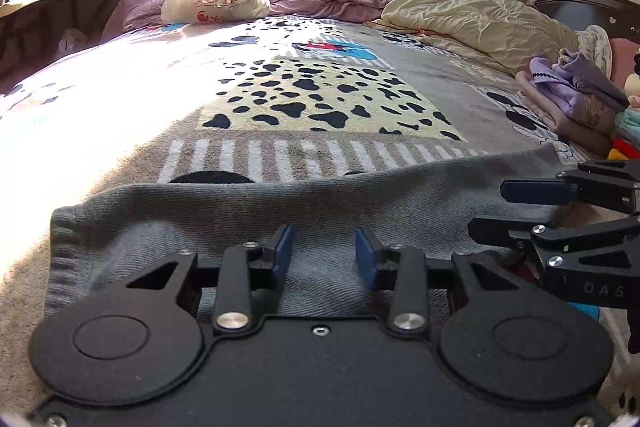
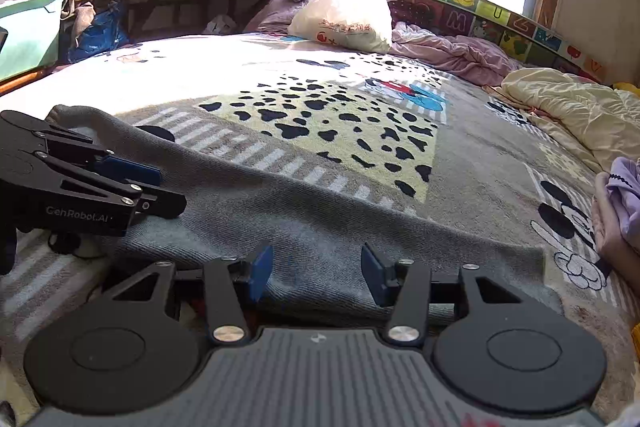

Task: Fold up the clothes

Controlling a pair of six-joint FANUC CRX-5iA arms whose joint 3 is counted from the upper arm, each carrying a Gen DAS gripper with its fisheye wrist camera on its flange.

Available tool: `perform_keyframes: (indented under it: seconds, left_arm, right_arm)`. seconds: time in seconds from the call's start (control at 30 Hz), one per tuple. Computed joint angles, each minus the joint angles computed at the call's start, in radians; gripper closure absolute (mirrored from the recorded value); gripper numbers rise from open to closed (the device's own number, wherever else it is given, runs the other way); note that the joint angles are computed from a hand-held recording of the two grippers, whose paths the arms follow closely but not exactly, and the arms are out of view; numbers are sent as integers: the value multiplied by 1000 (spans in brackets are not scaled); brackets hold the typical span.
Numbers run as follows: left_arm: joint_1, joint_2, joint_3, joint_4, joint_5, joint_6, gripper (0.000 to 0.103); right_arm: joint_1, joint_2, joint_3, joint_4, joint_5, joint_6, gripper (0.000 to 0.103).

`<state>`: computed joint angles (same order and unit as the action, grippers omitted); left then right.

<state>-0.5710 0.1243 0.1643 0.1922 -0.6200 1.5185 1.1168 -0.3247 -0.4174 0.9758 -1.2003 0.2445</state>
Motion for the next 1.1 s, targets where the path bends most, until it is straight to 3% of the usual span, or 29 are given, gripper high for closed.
perform_keyframes:
  seconds: [0.1, 0.13, 0.17, 0.2, 0.3, 0.37, 0.4, 0.5, 0.57, 0.67, 0.7, 0.73, 0.8, 0.9, 0.97, 1.03, 1.1]
  left_arm:
    - [42, -56, -46, -89, 25, 166, 65]
    - [58, -55, -39, -121, 2, 223, 74]
    - [74, -53, -32, -150, -20, 277, 93]
    - [91, -55, -38, -136, -23, 307, 96]
    - [96, -83, -51, -160, 25, 371, 96]
    - [94, -108, -108, -77, 136, 269, 91]
    - [91, -108, -115, -60, 154, 232, 89]
    - [100, -28, -15, -120, -8, 290, 86]
    - [112, -7, 21, -111, -57, 313, 93]
    - [100, -40, -12, -122, 14, 323, 92]
    - [94, -48, -24, -123, 36, 311, 89]
    - [87, -50, -24, -130, 40, 295, 78]
    - [73, -3, 37, -182, -51, 310, 74]
    - [62, 5, 57, -213, -57, 328, 73]
    - [61, -7, 41, -216, -36, 333, 73]
    - [65, -28, 14, -207, 9, 359, 73]
    - [68, -38, -1, -195, 36, 373, 66]
  right_arm:
    - [-48, 4, -6, -13, 122, -40, 54]
    - [-66, 8, -6, -25, 156, -64, 54]
    - [-77, 10, -5, -50, 163, -76, 54]
    - [-87, 12, -3, -78, 163, -85, 54]
    - [-90, -3, -2, -102, 158, -82, 56]
    - [-76, 12, 34, -117, 105, -46, 55]
    - [-68, 8, 31, -96, 97, -59, 54]
    - [-64, -17, -11, -15, 125, -108, 52]
    - [-76, -11, -9, -10, 132, -102, 52]
    - [-102, 30, 47, -98, 67, -50, 49]
    - [-116, 21, 43, -115, 80, -64, 49]
    - [-130, 12, 39, -134, 93, -78, 50]
    - [-114, -1, 12, -56, 63, -106, 51]
    - [-126, -24, 14, -140, 30, -119, 46]
    - [-116, -73, -31, -102, 25, -178, 51]
    - [-66, -117, -82, 2, -64, -261, 48]
    - [-19, -188, -142, 52, -140, -422, 46]
